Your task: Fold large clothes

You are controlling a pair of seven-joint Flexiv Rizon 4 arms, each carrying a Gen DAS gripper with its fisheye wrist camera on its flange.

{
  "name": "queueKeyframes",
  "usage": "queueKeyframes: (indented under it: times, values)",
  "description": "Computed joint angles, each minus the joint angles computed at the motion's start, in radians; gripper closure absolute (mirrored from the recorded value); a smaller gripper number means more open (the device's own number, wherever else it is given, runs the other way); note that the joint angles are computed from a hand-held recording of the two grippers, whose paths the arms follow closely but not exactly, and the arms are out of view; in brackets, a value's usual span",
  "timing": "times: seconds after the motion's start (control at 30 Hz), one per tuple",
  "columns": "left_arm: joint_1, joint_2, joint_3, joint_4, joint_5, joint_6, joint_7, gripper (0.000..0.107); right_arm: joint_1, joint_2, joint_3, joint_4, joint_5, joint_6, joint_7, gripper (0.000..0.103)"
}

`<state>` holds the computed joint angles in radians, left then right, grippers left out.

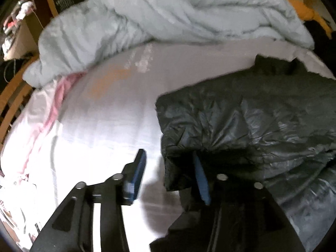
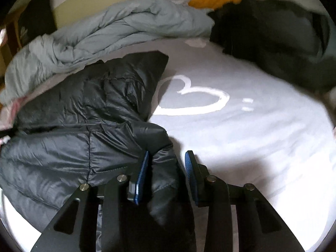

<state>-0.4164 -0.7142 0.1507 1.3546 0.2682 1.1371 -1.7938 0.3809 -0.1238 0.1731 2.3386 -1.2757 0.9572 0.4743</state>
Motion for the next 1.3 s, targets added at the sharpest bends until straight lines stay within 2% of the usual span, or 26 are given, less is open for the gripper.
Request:
queueKeyframes:
  times: [0.07,0.1,0.2,0.3,0.4,0.47,0.63,0.73,0.8,0.87,0.93,1.07,1.17,1.23,1.3]
  values:
    - [-0.023,0.042,0.042,0.064,0.052,0.109,-0.050,0.040,0.029,0.003,0.019,-0.012,0.021,-0.085,-0.032,0.067]
    - [-0.022,0.067,0.047,0.107,0.069,0.180,-0.063,0.039,0.051,0.008,0.032,-0.020,0.025,-0.149,-0.046,0.062]
    - [-0.008,0.137,0.042,0.261,0.075,0.401,-0.077,0.036,0.093,0.037,0.060,-0.029,0.017,-0.261,-0.040,0.040]
    - [0.007,0.184,0.013,0.372,0.052,0.521,-0.055,0.036,0.128,0.079,0.092,-0.022,-0.002,-0.324,0.008,0.035]
    - [-0.008,0.224,0.007,0.456,0.040,0.616,-0.040,0.036,0.157,0.094,0.117,-0.029,-0.030,-0.398,0.056,0.020]
    - [-0.015,0.249,-0.001,0.500,0.028,0.661,-0.027,0.035,0.176,0.099,0.129,-0.033,-0.036,-0.440,0.086,0.018]
    - [-0.087,0.294,0.034,0.606,-0.024,0.805,-0.005,0.026,0.185,0.111,0.135,-0.021,-0.035,-0.426,0.142,0.017]
    - [-0.126,0.301,0.043,0.647,-0.069,0.868,0.028,0.017,0.201,0.108,0.144,-0.025,-0.029,-0.462,0.149,0.017]
    - [-0.160,0.296,0.055,0.671,-0.110,0.909,0.058,0.007,0.209,0.108,0.147,-0.024,-0.035,-0.472,0.151,0.016]
    - [-0.163,0.291,0.041,0.693,-0.133,0.946,0.079,0.004,0.218,0.105,0.150,-0.026,-0.035,-0.484,0.155,0.016]
    - [-0.143,0.283,0.008,0.702,-0.133,0.960,0.104,0.004,0.223,0.102,0.150,-0.025,-0.048,-0.472,0.173,0.014]
    - [-0.187,0.260,0.020,0.722,-0.228,0.970,0.198,0.004,0.236,0.083,0.150,-0.036,-0.065,-0.455,0.168,0.014]
    - [-0.149,0.260,-0.031,0.740,-0.236,0.971,0.228,0.004,0.257,0.059,0.152,-0.053,-0.073,-0.481,0.135,0.014]
    - [-0.153,0.260,-0.043,0.750,-0.263,0.960,0.271,0.004,0.278,0.037,0.153,-0.072,-0.069,-0.517,0.104,0.014]
    - [-0.183,0.258,-0.034,0.752,-0.306,0.922,0.344,0.004,0.287,0.025,0.148,-0.081,-0.071,-0.509,0.073,0.012]
